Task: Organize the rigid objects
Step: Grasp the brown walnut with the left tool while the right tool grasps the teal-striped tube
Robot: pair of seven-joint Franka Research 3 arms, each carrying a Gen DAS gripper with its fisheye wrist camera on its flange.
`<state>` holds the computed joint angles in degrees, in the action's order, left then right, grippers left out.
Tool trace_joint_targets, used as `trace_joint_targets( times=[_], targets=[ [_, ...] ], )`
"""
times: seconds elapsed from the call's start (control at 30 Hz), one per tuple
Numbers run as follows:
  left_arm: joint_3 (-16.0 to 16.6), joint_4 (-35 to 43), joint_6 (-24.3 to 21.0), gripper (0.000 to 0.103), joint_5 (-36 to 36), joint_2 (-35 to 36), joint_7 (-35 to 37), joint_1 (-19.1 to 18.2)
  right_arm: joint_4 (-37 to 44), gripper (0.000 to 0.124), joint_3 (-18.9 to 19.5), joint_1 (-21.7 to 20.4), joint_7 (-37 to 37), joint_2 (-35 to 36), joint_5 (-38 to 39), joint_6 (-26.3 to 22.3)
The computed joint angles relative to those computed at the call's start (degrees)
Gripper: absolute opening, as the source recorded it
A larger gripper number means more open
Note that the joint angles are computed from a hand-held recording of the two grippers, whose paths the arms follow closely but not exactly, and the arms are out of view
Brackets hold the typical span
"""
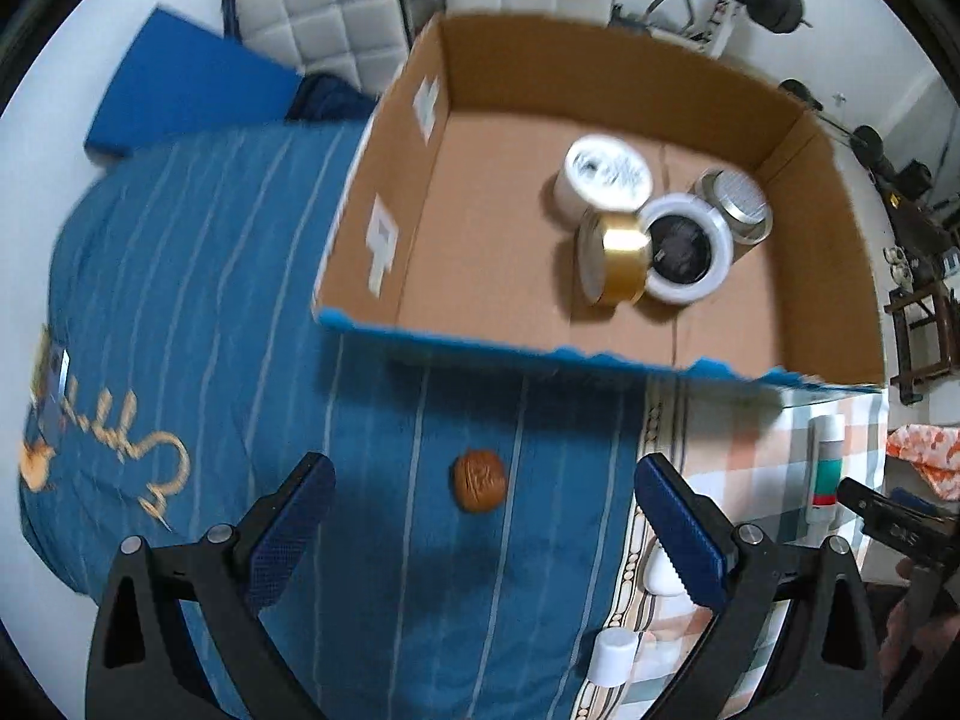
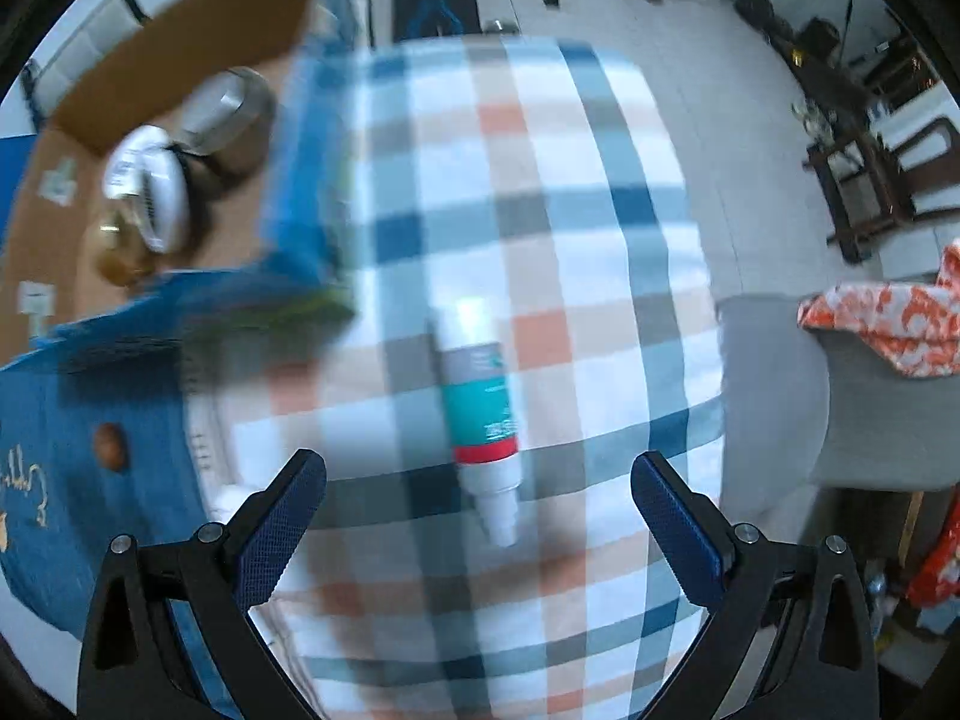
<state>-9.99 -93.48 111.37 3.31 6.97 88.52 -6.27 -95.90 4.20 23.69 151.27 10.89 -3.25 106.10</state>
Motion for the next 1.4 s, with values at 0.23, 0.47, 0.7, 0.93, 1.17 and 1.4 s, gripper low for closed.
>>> trace_joint_targets(
  times=[0.23,0.47,0.7,0.93,1.17,1.4],
  targets=[
    [0.6,-1.0,-2.3,0.102,-1.1,2.4,-0.6,1.3,-2.4,0.053,-0.3,-2.3,-5.4,5.0,8.3,1.9],
    [0.2,0.6,-5.6,0.084,-3.1,6.4,-0.4,2.0,-2.5,0.035,0.3,-1.3,-7.1,5.5,11.0,3.6],
    [0.0,1.4,-7.9,0.073,-2.8,10.0,-0.2,2.1,-3.3,0.035,1.0,0.0,-8.0,5.6,14.4,5.7],
    [-0.2,-0.9,-4.7,0.037,-1.0,9.3,0.2,1.9,-4.4,0.035,1.0,0.4,-7.4,5.0,14.8,5.4],
    [-0.4,-4.5,-2.4,0.029,-1.6,5.6,0.2,1.7,-1.6,0.035,0.9,0.8,-8.2,7.1,14.1,5.2],
    [0.1,-12.4,0.1,0.029,-6.8,-3.5,4.3,2.3,-4.4,0.035,2.0,2.3,-8.1,3.4,14.6,9.3]
  ],
)
